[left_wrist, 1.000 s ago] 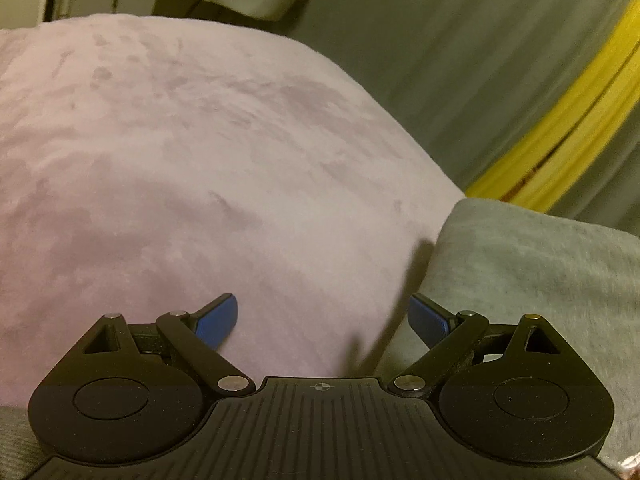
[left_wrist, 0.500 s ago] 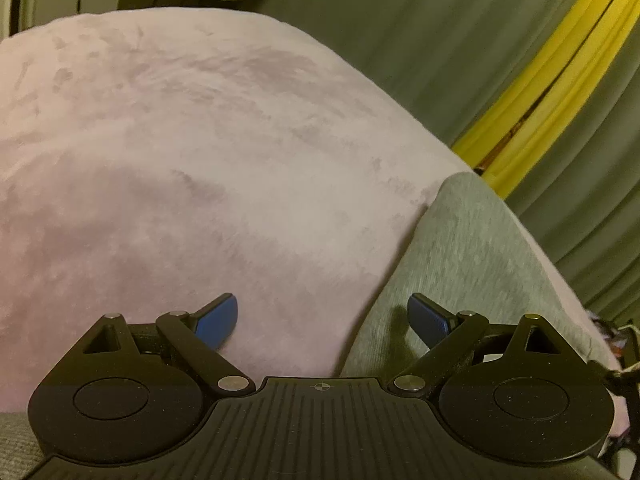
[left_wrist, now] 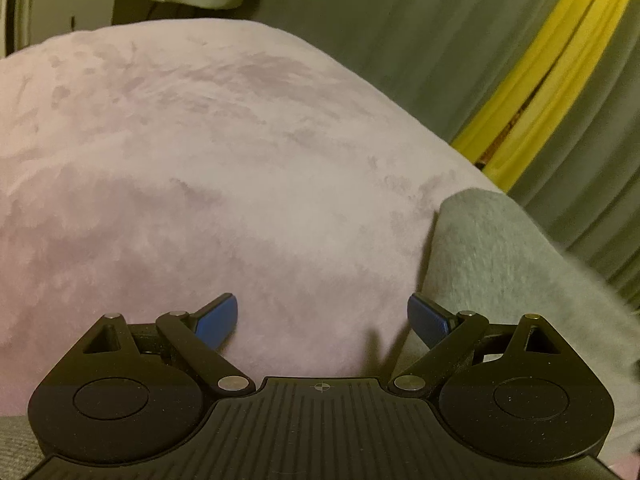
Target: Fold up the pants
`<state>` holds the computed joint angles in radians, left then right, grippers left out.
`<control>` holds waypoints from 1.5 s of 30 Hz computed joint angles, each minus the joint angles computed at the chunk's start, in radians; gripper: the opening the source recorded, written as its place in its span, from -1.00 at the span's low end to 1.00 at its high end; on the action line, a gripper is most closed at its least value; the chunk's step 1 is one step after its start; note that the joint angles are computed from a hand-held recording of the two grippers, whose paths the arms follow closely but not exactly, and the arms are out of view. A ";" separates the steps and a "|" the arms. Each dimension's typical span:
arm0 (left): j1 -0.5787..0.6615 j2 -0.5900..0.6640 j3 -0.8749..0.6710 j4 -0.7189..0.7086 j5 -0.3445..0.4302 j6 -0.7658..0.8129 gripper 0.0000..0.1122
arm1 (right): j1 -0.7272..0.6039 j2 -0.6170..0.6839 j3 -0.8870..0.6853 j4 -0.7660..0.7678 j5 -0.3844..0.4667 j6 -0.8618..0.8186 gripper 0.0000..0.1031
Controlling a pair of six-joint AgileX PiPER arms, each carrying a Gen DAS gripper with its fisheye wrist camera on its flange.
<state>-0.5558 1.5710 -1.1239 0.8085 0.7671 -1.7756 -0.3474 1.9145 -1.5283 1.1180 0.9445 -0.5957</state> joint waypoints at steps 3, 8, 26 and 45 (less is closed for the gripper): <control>-0.021 -0.006 -0.010 -0.019 0.002 0.057 0.70 | 0.060 -0.041 0.059 -0.203 -0.214 0.092 0.39; -0.119 -0.040 -0.018 -0.084 -0.031 0.229 0.71 | 0.047 -0.154 0.209 0.111 -0.293 -0.279 0.65; -0.175 0.071 -0.110 -0.301 -0.136 0.580 0.21 | 0.048 -0.162 0.282 0.221 -0.068 -0.483 -0.22; -0.223 -0.022 -0.158 -0.161 0.292 0.316 0.12 | 0.047 -0.189 0.295 0.096 -0.125 -0.389 -0.19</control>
